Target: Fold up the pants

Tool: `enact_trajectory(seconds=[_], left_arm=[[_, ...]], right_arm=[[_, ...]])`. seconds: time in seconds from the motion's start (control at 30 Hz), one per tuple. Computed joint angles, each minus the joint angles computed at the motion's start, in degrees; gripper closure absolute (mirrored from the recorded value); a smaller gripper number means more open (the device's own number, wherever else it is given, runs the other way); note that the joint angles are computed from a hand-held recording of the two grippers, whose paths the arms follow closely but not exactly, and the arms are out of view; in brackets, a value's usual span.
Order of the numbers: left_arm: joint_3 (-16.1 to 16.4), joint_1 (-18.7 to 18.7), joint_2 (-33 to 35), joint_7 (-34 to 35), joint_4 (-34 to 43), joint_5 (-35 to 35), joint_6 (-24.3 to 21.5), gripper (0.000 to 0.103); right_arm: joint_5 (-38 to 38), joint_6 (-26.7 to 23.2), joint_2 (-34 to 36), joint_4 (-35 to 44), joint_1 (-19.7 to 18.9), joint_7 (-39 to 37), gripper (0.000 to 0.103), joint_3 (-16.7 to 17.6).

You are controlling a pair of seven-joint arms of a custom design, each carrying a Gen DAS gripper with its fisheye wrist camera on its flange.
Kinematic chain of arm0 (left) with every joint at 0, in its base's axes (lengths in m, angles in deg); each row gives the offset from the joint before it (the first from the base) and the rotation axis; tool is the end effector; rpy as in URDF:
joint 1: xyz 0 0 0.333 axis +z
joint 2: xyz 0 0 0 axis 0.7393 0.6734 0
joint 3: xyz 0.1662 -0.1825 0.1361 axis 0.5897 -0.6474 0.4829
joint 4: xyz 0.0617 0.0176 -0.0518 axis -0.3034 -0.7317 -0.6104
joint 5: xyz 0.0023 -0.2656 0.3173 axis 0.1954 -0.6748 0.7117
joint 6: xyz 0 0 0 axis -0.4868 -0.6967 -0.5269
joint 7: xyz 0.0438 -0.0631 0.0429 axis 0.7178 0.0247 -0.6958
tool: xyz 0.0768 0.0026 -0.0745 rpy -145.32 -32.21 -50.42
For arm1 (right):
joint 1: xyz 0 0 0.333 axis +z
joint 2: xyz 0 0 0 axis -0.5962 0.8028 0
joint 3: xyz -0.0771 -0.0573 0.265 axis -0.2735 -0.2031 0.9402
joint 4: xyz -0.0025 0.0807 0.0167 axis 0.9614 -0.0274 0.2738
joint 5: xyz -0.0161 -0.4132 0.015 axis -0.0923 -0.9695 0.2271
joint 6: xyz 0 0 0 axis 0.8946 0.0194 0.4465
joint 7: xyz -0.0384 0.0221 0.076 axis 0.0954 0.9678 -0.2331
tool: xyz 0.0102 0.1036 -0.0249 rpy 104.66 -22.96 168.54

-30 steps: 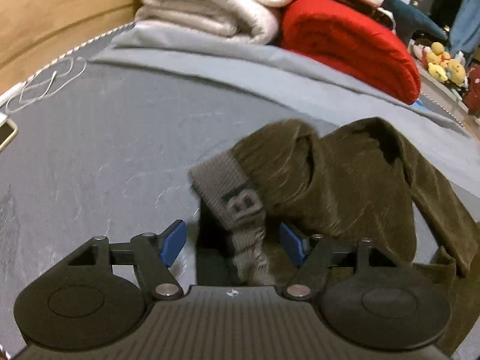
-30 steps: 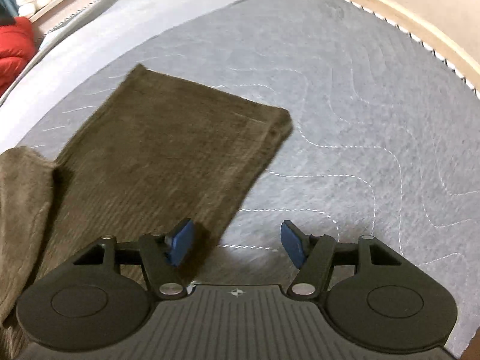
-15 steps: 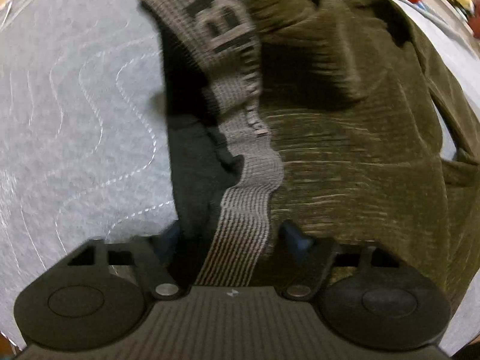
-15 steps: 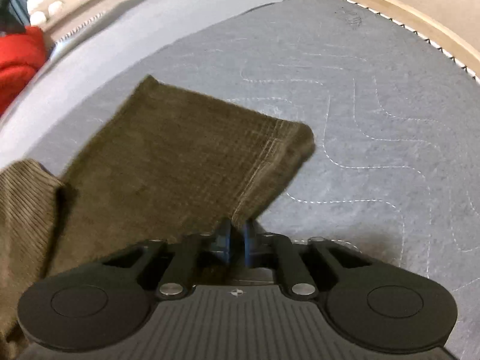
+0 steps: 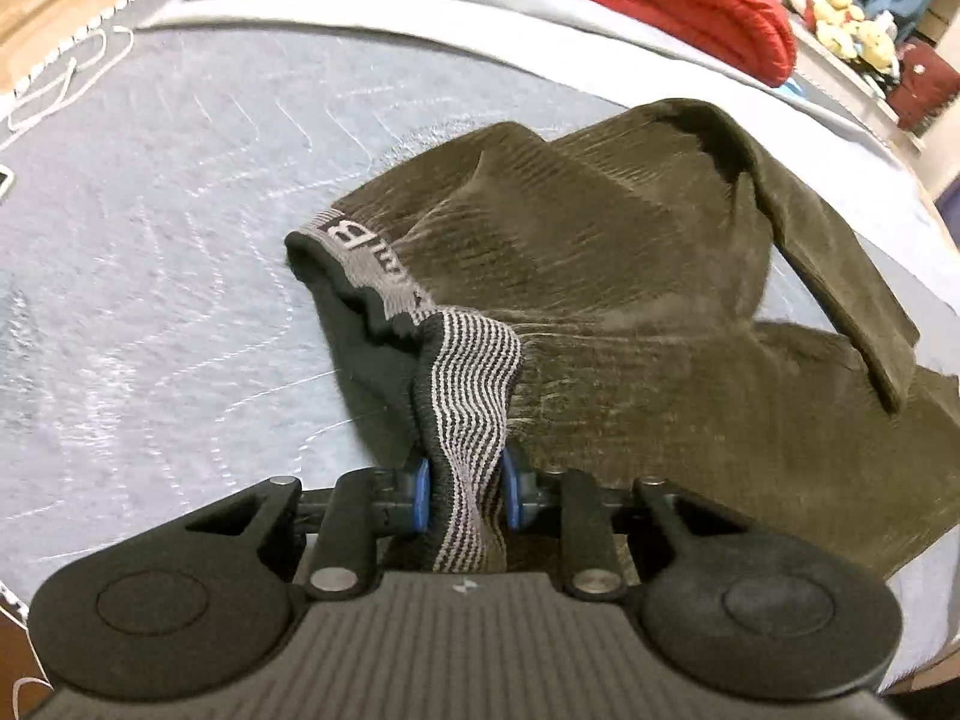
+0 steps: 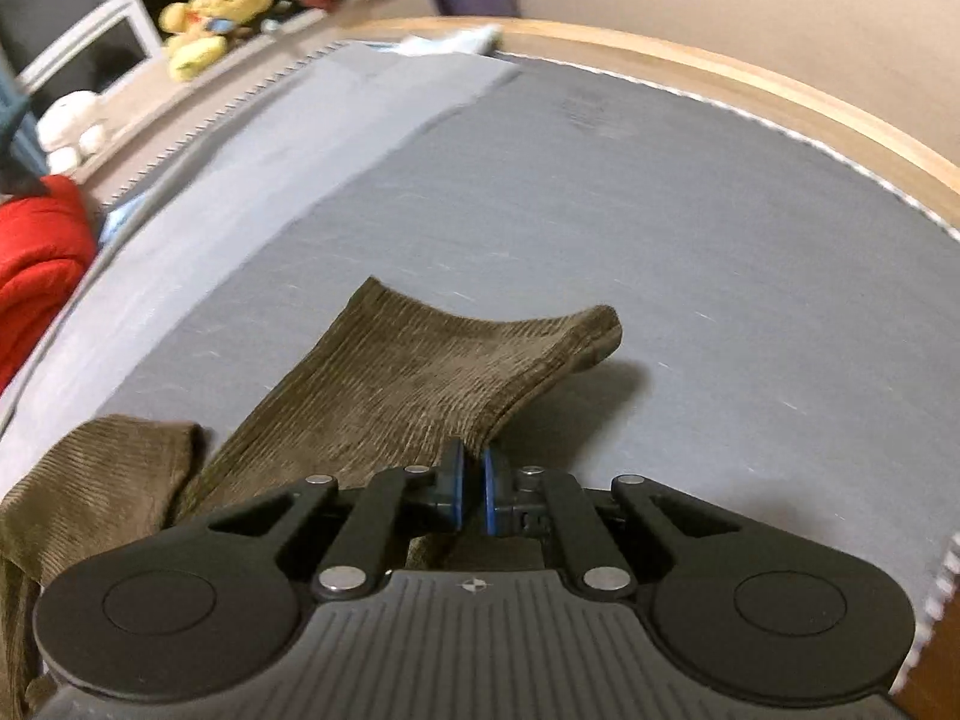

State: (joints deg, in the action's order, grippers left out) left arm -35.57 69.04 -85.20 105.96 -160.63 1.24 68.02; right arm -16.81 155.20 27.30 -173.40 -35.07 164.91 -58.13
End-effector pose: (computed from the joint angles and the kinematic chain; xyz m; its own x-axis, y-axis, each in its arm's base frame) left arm 0.4288 0.2498 0.5020 0.3876 -0.9098 0.1483 -0.7922 -0.4110 -0.4512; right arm 0.6519 -0.0303 0.4643 -0.4683 -0.8389 -0.2773 -0.6335 0.5376 -0.5564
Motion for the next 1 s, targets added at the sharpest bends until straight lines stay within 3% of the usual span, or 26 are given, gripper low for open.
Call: enact_trajectory(seconds=[0.2, 0.37, 0.47, 0.57, 0.63, 0.7, 0.8, 0.9, 1.0], left_arm=[[0.71, 0.30, -3.09, 4.15, -0.94, 0.93, -3.07, 0.077], [-0.32, 1.91, 0.55, 1.96, 2.18, 4.16, -7.70, 0.075], [-3.41, 2.76, 2.28, -2.84, 3.48, 10.40, -9.31, 0.057], [-5.43, 2.48, 1.86, -7.23, 3.47, 15.77, -7.74, 0.054], [-5.93, 1.41, 0.60, -7.84, 2.34, 17.62, -4.50, 0.054], [-5.50, 0.14, 0.31, -6.61, 1.92, 17.55, -2.54, 0.054], [-4.62, -2.20, 0.43, -3.96, 1.89, 15.07, -0.67, 0.054], [-3.71, -4.54, 2.07, -0.32, 2.97, 10.68, -1.30, 0.054], [-3.39, -6.02, 5.84, 3.24, 5.40, 7.18, -5.09, 0.053]], right_arm=[[2.53, -8.26, -11.56, -10.71, -2.01, -2.26, 0.097, -0.30], [8.73, -17.97, -13.17, -13.18, -3.28, -6.83, 0.097, -1.06], [6.15, -20.81, -11.72, -11.65, -3.36, -10.07, 0.093, -0.31], [-6.69, -19.13, -13.25, -12.76, -3.89, -3.57, 0.084, 1.03], [-5.29, -12.34, -14.34, -14.61, -3.88, -4.30, 0.081, 0.49], [0.47, -6.66, -14.29, -15.50, -2.85, -11.03, 0.077, -0.19], [9.17, -5.19, -13.06, -14.79, -0.54, -24.41, 0.076, -0.30], [17.32, -11.36, -9.23, -10.42, 0.93, -35.79, 0.076, 0.23], [13.83, -21.01, -4.10, -4.61, 0.97, -37.72, 0.076, 1.31]])
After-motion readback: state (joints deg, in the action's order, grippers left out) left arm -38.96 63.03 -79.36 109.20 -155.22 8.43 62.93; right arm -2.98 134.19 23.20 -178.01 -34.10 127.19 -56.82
